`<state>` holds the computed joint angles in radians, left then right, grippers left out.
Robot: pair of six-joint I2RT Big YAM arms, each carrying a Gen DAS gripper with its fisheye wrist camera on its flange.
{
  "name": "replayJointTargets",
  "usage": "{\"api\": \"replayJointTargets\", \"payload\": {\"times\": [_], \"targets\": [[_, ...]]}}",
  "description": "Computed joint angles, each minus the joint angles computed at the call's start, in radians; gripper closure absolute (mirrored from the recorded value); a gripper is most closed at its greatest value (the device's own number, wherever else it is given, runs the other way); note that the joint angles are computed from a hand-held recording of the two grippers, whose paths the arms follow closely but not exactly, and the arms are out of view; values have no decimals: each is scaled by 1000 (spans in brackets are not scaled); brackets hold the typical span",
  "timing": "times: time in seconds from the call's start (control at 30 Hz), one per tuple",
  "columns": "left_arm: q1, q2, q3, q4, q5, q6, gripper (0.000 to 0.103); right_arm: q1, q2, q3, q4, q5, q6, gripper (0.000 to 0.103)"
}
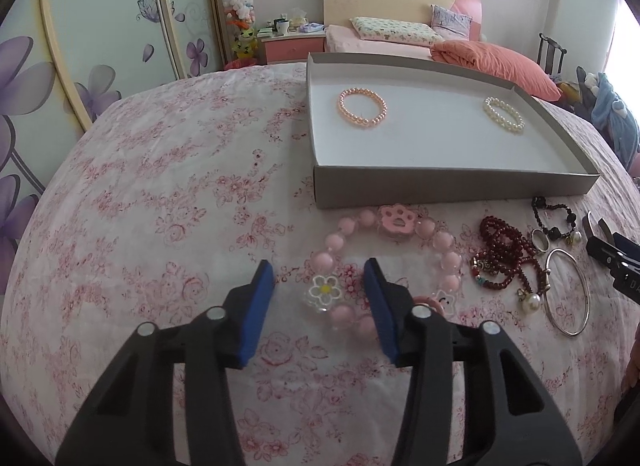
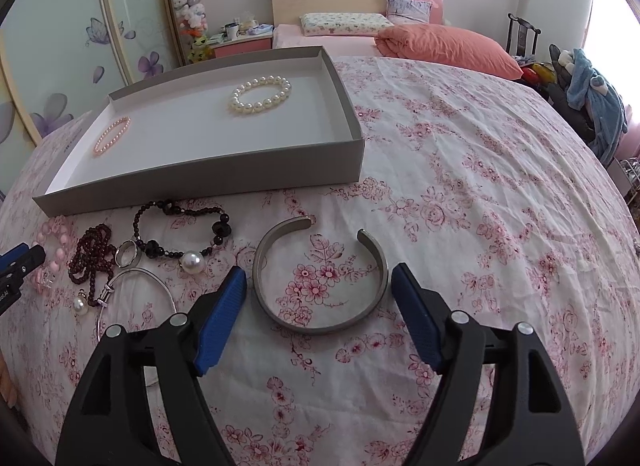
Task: Organize jewelry
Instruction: 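Grasp the pink beaded flower bracelet with left tool while right grasps silver cuff bangle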
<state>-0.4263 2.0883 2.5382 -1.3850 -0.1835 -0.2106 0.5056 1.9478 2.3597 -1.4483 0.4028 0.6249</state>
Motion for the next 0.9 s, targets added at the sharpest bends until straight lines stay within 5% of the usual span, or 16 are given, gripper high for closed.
{"api": "replayJointTargets", "payload": {"times": [0.07,0.13,0.4,0.9], "targets": [[-5,-3,-4,3,-3,5,80,2,-6,-10,11,2,-8,36],[-11,-15,-25,11,-10,2,83,2,-14,-21,19,-3,-11,36],[1,-48,-76,33,16,-19,84,-2,-42,-62,54,-23,-14,37],[21,-164,-217,177,119,-50,84,6,-90,-128,115,-40,-16,37]]}}
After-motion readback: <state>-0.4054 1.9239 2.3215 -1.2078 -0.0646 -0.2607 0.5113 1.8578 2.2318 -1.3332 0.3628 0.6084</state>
